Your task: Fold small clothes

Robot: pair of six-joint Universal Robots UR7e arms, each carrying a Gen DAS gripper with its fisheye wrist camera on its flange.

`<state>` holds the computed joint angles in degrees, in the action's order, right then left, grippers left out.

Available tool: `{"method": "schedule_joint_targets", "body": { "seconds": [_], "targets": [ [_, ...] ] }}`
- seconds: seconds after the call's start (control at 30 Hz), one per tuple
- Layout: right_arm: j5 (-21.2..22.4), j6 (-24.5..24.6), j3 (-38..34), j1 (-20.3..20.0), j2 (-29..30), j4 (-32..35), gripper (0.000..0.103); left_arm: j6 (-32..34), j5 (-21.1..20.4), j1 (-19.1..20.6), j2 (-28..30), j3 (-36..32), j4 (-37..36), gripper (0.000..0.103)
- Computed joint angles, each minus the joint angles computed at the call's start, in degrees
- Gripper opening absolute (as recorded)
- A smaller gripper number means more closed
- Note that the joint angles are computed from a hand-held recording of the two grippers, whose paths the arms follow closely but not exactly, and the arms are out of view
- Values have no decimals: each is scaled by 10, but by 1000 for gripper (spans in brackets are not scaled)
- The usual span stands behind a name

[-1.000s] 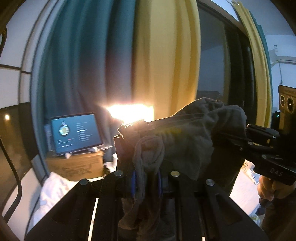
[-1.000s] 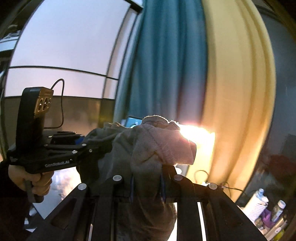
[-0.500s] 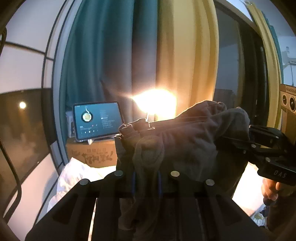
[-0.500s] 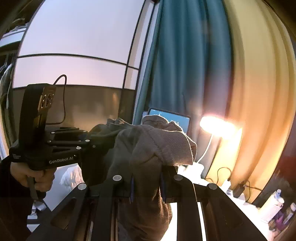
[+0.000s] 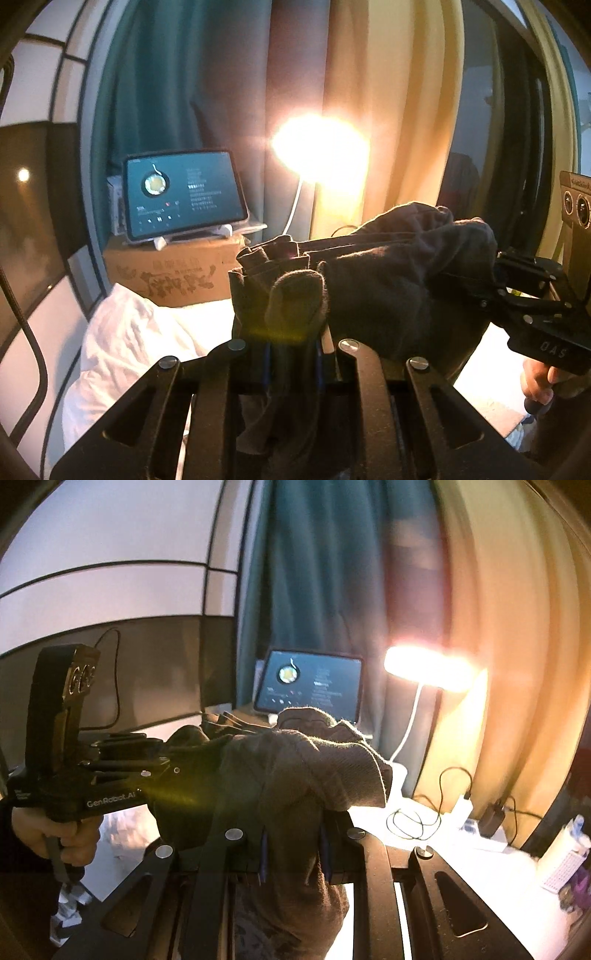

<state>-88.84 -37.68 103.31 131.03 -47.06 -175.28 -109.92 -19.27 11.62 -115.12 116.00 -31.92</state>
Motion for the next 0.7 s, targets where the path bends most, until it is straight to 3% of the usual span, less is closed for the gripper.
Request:
{"method": "schedule_joint_targets", "body": {
  "seconds": [0.37,0.7],
  "targets": [
    [-14,17,-63,-39,60,46,21,322,44,134,-20,58,-329,15],
    [-30,30,-134,-63,124,101,21,635,19,254,13,107,-711,15]
  ]
}}
